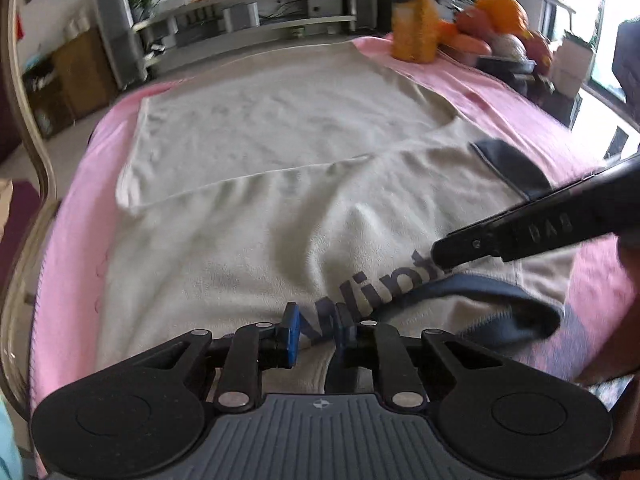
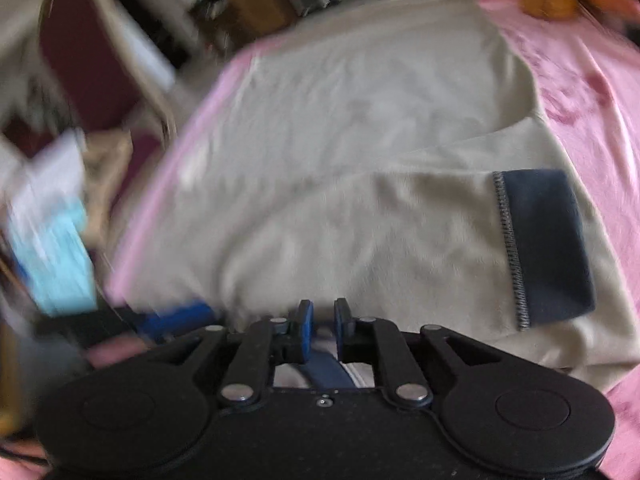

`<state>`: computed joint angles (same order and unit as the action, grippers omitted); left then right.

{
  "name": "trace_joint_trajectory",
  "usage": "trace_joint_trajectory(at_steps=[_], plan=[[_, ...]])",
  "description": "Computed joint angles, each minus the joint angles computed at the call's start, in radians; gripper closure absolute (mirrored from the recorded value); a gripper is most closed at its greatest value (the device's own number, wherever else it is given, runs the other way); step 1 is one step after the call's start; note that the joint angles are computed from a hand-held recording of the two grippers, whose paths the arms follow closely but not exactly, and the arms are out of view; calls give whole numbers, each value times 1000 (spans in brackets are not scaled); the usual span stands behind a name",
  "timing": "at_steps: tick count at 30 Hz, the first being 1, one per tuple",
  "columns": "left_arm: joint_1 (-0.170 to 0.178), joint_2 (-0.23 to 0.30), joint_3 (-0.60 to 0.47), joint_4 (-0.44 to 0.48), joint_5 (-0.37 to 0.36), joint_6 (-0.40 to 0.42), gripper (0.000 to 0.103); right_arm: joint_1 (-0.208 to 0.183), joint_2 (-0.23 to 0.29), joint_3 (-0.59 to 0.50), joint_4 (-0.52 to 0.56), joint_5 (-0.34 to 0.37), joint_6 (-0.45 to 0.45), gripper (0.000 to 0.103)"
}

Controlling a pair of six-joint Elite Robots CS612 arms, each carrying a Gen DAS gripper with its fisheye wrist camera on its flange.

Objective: Fold clothes

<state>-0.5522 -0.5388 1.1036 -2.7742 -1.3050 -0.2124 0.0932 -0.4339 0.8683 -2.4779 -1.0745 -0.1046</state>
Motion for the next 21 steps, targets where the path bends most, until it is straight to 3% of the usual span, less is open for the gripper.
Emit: trace_joint_trajectory(at_steps=[2,5,8,13,17,21], plan=[[0,-18,26,-8,-4,-3,86,9,-26,30,18,-72,-94,97],[0,-47,68,-35,3,-11,76,7,-63,84,21,-134,-102,98],[8,-72,90,-106,51,-52,75,-17,-89,121,-36,-69,15,91],[42,-100,69,-121,63,-109,75,-67,-126,138,-138,107,261,88],[49,-92,22,-86,119,-75,70,-75,-129,110,-251,99,339,84],[61,-40,-62,-1,118,-98,69,-64,-67,8,-285,26,342,76]])
